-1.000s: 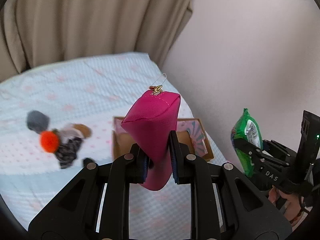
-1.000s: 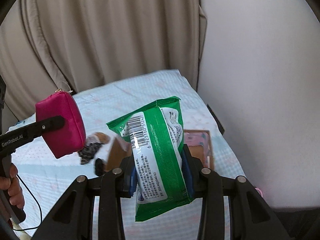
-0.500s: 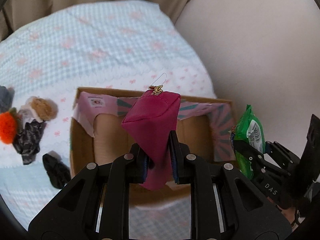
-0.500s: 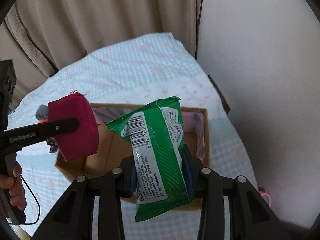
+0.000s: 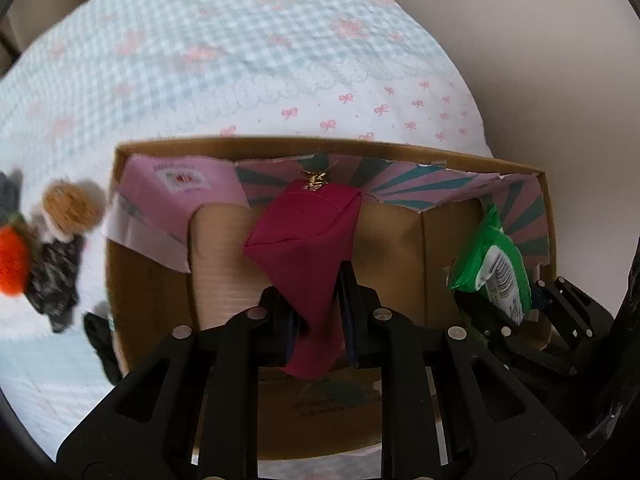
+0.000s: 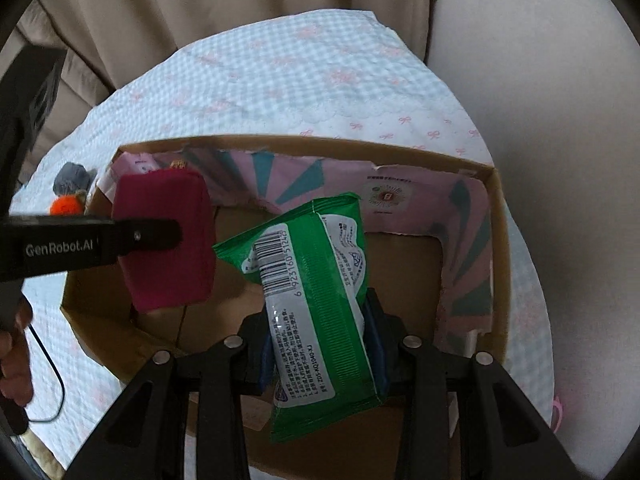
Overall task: Organize soft objects
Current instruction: 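Carry the pink pouch and green pack into the cardboard box and release both, then lift both tools away from the box back toward the remaining items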
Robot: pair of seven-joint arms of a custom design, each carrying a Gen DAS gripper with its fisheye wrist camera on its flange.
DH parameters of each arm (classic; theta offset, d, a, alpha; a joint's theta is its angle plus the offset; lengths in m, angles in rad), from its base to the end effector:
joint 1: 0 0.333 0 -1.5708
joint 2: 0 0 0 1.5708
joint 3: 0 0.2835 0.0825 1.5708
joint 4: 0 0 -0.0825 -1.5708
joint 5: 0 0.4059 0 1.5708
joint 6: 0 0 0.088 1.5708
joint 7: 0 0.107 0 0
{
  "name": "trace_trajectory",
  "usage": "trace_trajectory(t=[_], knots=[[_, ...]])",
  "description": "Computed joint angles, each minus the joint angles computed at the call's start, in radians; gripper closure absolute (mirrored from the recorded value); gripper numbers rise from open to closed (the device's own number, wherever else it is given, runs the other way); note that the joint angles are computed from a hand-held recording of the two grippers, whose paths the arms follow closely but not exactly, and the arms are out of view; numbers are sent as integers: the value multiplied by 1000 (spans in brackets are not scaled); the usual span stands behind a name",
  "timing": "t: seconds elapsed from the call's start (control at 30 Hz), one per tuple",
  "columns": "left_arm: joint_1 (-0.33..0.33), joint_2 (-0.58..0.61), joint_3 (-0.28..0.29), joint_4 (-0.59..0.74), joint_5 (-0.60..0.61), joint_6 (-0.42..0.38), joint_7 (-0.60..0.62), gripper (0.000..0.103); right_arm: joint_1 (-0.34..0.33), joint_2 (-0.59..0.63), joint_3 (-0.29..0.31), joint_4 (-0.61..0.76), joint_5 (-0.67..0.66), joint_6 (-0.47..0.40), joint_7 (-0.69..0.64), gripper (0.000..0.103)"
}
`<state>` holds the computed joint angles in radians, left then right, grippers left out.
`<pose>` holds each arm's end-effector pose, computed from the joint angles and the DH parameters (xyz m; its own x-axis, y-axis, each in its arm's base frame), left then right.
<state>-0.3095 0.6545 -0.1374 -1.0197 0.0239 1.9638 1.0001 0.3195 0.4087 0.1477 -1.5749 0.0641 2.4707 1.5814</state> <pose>0.7039 -0.2987 0.4733 0.1322 -0.9694 0.2066 -0.9614 -0.1762 -0.2115 0.6498 0.3120 0.4224 0.4048 -0.9062 -0.1220 -0.8299 -0.3081 -0.4651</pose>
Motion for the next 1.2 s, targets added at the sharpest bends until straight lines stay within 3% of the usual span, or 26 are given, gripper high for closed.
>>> trace_trajectory(t=[0.03,0.07,0.1,0.13,0.17,0.2,0.43,0.7,1.2], knots=[[-11,19,9,41,19,-30,-6,80,1,5,0,8,-2,-13,-2,65],[-21,39,17,85,37,-62,-10,59,4,5,-1,9,-9,-12,-1,62],[-37,70,30,149,67,-109,-10,39,5,0,-1,-2,-14,5,-8,51],[-46,83,39,178,88,-128,-9,1,4,-7,2,-15,-16,30,-23,23],[-52,79,45,177,106,-125,-7,0,1,-12,7,-26,-12,49,-41,7],[-47,75,40,171,103,-118,-4,0,-6,-19,17,-40,0,72,-70,0],[-29,-6,26,47,91,-79,2,0,0,-55,21,-83,14,108,-100,0],[-18,-145,8,-103,90,-13,-14,0,25,-154,-2,-176,-34,159,-23,0],[13,-555,-46,-441,141,135,-96,0,53,-451,-22,-351,-154,191,169,0]])
